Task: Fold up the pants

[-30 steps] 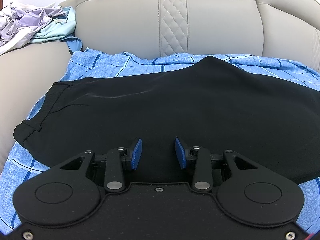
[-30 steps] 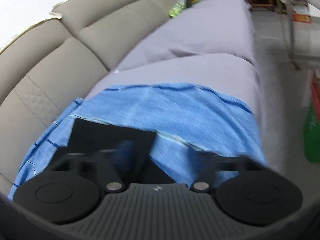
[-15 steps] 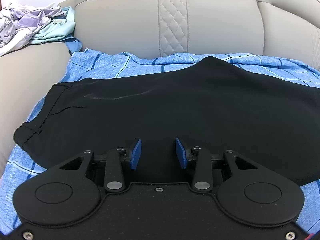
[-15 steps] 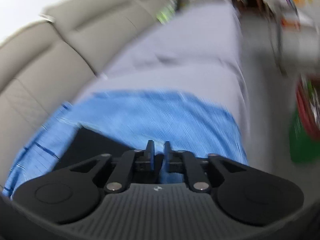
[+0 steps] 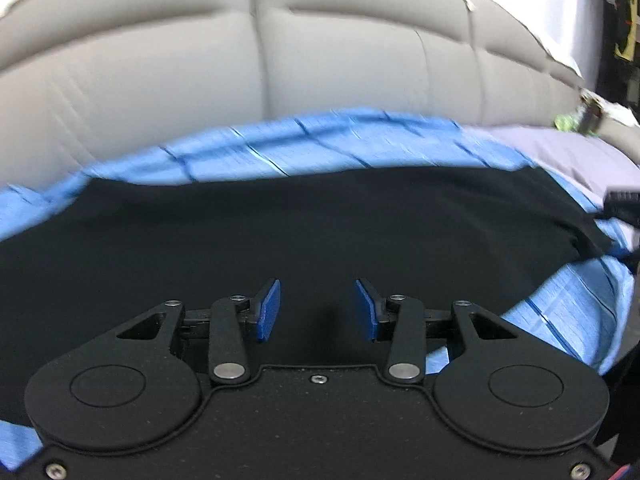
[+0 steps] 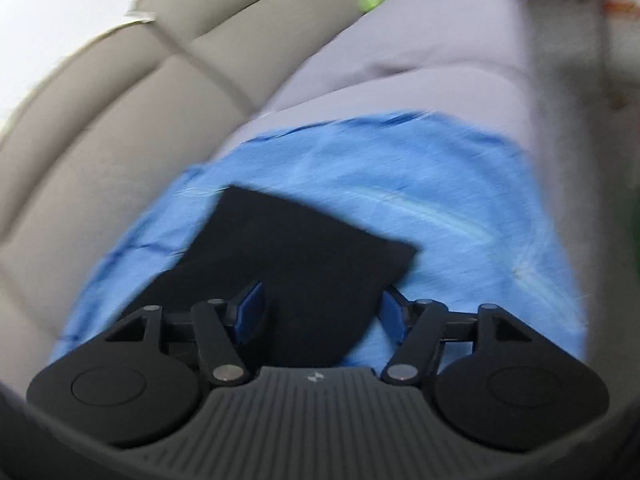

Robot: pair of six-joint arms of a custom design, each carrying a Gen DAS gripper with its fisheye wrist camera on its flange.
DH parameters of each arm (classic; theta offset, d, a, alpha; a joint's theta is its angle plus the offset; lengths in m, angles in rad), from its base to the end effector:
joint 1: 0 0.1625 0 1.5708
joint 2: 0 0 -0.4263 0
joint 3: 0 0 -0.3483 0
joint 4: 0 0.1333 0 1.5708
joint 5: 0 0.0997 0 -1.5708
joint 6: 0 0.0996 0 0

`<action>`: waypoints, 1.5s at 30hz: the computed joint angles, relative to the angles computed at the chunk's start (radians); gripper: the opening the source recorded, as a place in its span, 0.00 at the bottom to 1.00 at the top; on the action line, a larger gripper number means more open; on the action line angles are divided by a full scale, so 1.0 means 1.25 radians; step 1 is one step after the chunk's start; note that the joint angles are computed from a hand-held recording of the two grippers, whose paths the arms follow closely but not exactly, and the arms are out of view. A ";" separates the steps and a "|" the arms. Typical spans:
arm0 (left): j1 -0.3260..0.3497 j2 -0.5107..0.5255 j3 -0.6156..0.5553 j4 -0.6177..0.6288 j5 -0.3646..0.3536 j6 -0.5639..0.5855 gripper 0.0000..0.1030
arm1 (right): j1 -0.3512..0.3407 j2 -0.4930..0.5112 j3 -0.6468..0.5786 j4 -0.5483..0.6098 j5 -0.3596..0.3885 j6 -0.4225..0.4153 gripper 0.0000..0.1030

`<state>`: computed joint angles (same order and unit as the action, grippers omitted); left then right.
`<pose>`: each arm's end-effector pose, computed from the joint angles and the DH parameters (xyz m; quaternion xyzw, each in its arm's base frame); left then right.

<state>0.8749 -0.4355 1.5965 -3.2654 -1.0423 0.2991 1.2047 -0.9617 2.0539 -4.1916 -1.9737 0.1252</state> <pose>-0.2790 -0.6202 -0.0005 0.3839 0.8511 -0.2992 0.1968 -0.0910 -0.5007 0.2987 -0.3063 -0.6524 0.6558 0.2249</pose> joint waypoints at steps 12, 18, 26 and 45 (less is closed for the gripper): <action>-0.011 0.045 0.016 -0.063 0.046 0.030 0.41 | -0.054 0.000 -0.017 0.022 0.146 -0.031 0.63; -0.016 0.053 -0.024 -0.002 0.064 -0.001 0.41 | -0.068 -0.052 -0.057 0.109 0.124 -0.011 0.06; -0.018 0.047 -0.024 0.018 0.066 -0.015 0.41 | -0.046 -0.020 -0.089 0.102 0.010 -0.045 0.07; 0.078 -0.185 0.160 -0.090 0.191 -0.231 0.37 | 0.305 0.271 -0.266 0.455 0.119 -0.828 0.08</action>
<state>0.9723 -0.6669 1.7964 -3.3783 -0.8032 0.0110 1.5862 -0.6234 1.7212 -3.6224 -1.8243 -0.9097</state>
